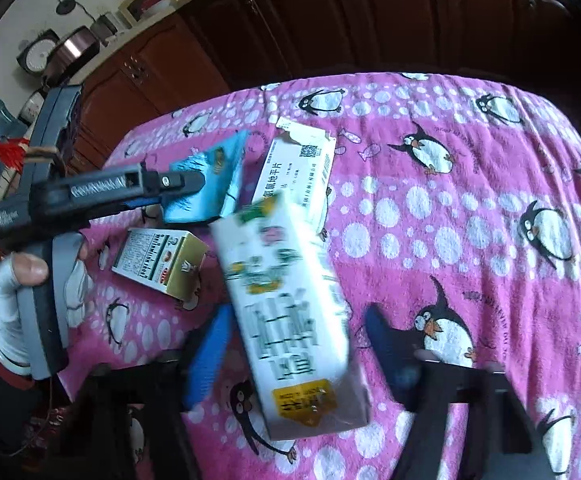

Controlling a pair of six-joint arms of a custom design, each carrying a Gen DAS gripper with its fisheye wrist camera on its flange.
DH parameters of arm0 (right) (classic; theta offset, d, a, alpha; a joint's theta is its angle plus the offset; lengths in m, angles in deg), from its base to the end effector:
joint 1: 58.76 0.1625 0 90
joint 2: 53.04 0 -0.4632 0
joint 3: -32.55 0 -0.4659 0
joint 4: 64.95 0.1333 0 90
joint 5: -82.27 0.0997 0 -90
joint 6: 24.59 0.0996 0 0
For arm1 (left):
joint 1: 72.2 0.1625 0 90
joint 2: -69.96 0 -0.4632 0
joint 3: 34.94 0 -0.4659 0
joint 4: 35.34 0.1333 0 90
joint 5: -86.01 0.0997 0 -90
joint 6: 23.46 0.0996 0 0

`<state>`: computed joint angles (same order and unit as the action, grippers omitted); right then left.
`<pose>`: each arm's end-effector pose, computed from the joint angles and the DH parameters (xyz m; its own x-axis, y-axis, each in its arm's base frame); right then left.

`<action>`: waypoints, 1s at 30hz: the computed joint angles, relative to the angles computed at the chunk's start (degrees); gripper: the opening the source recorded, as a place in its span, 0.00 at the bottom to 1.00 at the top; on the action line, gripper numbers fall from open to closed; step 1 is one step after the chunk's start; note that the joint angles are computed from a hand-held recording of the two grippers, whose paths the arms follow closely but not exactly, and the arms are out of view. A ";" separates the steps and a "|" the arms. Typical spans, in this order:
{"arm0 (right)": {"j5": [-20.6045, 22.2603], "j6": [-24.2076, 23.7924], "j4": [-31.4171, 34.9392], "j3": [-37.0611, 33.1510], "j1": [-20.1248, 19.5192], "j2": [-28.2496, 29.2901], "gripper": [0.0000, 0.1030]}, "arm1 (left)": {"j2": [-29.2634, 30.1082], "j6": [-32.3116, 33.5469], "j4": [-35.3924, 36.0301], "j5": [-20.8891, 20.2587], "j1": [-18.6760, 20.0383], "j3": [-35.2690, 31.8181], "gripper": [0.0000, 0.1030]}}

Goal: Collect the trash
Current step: 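Grasp the blue snack bag with the left tool while the right tool grasps the milk carton, then carry the blue bag and milk carton over the white bin and open both tools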

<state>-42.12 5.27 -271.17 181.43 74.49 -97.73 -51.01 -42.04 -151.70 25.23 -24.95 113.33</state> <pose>0.2820 -0.1874 -0.0230 -0.9249 -0.0613 0.3753 -0.2418 0.8566 -0.4558 -0.0523 -0.3246 0.2574 -0.8186 0.3332 -0.4679 0.4409 0.8866 -0.1400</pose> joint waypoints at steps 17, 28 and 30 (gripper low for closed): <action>-3.75 3.65 0.84 3.53 7.48 -7.84 0.56 | -11.17 -5.48 9.76 0.67 -11.18 -0.45 0.18; -7.51 6.77 3.25 5.78 10.57 -12.31 0.55 | -14.20 -12.12 14.81 -1.77 -21.49 0.81 0.18; -8.33 7.75 4.23 6.26 11.34 -13.37 0.55 | -14.06 -12.88 14.88 -2.27 -22.72 1.05 0.18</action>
<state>-50.45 13.03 -266.94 187.69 85.82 -111.10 -65.07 -54.92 -136.82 22.96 -47.67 114.38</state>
